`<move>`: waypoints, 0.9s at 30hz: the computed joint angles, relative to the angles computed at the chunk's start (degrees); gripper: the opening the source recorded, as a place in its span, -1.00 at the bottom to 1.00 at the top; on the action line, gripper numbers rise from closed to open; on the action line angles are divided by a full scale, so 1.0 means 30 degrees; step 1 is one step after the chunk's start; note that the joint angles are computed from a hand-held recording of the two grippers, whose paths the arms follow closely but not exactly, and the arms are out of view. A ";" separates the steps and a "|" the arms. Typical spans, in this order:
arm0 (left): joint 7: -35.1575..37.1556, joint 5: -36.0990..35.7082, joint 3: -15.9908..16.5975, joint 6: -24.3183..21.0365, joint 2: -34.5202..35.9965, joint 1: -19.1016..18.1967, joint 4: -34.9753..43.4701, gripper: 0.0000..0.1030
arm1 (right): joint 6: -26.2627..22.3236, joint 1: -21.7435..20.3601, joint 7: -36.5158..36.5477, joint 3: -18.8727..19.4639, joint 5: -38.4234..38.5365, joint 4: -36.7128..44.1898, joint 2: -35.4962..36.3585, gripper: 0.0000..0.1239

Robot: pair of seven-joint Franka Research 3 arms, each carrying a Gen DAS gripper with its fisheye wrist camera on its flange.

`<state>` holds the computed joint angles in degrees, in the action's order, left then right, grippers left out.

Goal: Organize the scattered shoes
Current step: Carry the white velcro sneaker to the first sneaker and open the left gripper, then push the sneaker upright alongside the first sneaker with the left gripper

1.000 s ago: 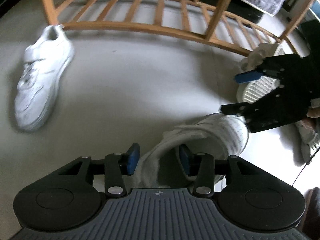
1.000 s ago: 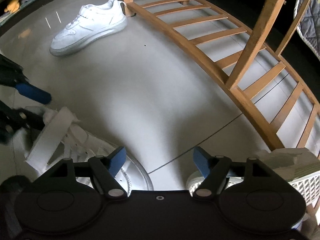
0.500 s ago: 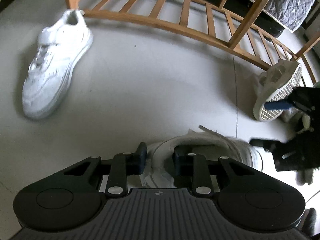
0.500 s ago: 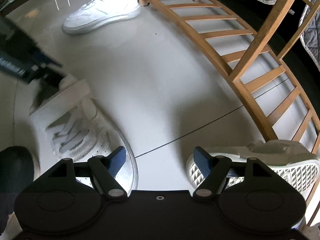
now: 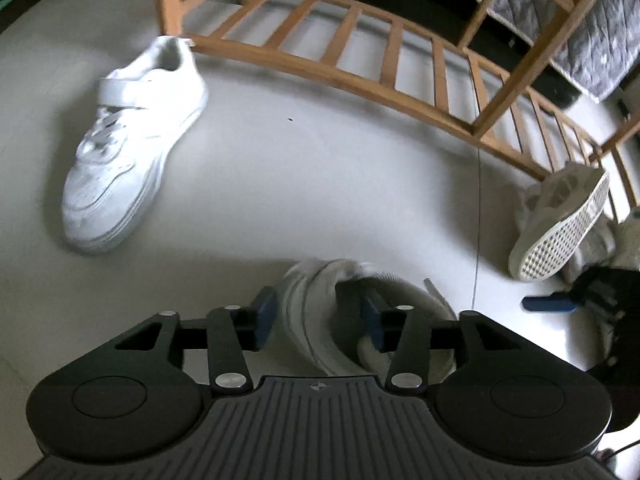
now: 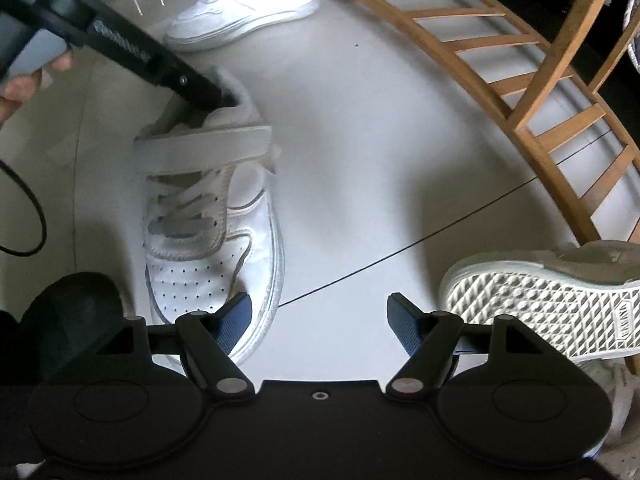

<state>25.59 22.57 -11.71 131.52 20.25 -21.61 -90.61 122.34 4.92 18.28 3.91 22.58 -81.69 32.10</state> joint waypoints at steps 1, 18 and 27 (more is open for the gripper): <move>-0.0361 0.0022 0.0044 0.0048 -0.0192 -0.0041 -0.0199 0.11 | -0.0078 0.0013 0.0067 -0.0004 -0.0010 -0.0047 -0.0038 0.25; -0.1294 -0.0406 -0.0206 -0.0971 -0.0144 -0.0569 0.0491 0.36 | -0.0609 0.0148 0.0235 -0.0048 0.0070 -0.0990 -0.0683 0.27; -0.1111 -0.0349 -0.0376 -0.1168 -0.0548 -0.0550 0.0475 0.37 | -0.0682 0.0106 -0.0782 -0.0154 -0.0340 -0.1719 -0.1175 0.28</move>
